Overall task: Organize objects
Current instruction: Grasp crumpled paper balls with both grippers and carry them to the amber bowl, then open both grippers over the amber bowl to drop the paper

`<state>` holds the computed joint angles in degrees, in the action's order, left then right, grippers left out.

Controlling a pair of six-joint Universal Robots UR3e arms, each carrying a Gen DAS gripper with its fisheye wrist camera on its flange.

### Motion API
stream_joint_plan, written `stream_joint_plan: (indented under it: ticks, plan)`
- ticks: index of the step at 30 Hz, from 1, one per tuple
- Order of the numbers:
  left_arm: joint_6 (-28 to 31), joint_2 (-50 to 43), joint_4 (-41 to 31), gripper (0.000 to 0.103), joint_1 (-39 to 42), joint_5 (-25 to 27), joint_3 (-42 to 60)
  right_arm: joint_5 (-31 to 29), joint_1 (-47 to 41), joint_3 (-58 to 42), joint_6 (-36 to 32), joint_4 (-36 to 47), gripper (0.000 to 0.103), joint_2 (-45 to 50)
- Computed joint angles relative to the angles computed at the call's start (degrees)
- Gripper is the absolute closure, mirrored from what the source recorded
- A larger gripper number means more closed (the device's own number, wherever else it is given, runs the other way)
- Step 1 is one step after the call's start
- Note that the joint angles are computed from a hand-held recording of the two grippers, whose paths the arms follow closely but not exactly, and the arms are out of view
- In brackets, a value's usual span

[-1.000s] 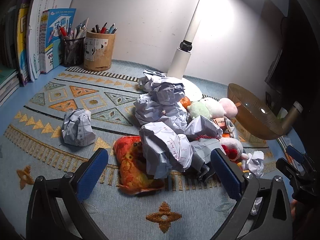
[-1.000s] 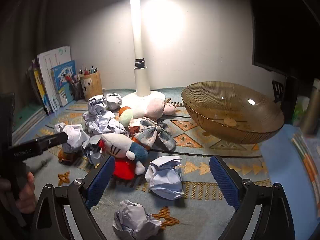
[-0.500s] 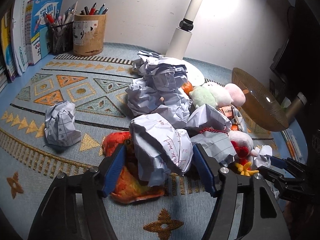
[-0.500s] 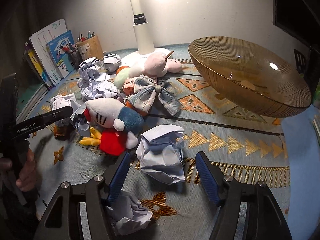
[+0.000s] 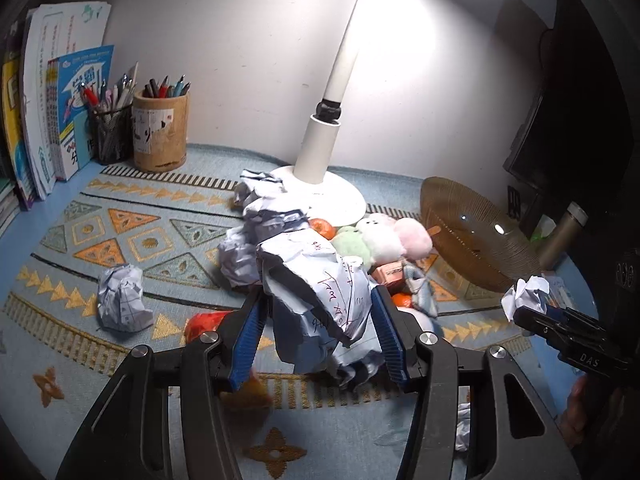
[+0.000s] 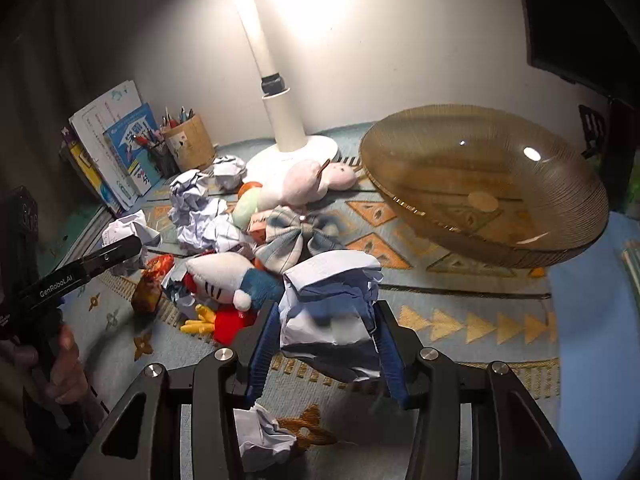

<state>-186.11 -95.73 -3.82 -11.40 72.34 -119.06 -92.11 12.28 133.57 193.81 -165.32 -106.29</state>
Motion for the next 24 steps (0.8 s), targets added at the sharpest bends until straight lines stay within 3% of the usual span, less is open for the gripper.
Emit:
stream_joint_plan:
  ticks: [6, 11, 16, 17, 18, 19, 24]
  plan:
    - [-1.4, -10.8, -11.6, 0.053, -11.6, -0.3, 26.0, -4.9, -7.3, -3.7, -1.0, 7.1, 0.056, -10.6]
    - [-3.4, -28.6, -21.9, 0.053, -19.6, 1.1, 53.2, 2.8, -20.9, -2.8, -0.7, 10.5, 0.056, -12.7]
    - [-6.0, -42.9, -31.7, 0.044, -22.4, 0.8, 75.5, 3.4, -24.4, -1.8, -2.8, 6.2, 0.054, -8.6]
    - [-6.2, -45.0, -33.9, 0.032, -22.4, 0.2, 79.2, 3.8, -25.0, -2.4, -3.6, 6.1, 0.048, -7.7]
    - [-6.5, -46.0, -34.5, 0.027, -22.3, 0.0, 80.5, 4.2, -25.6, -2.7, -4.0, 6.3, 0.039, -7.2]
    - [-6.8, -46.0, -33.8, 0.026, -22.3, -0.3, 79.9, 4.5, -26.1, -2.2, -4.3, 5.6, 0.036, -7.4]
    - [-6.9, -41.0, -28.8, 0.026, -20.7, -1.8, 70.1, 6.6, -29.0, 1.5, -6.2, 6.3, 0.036, -13.0]
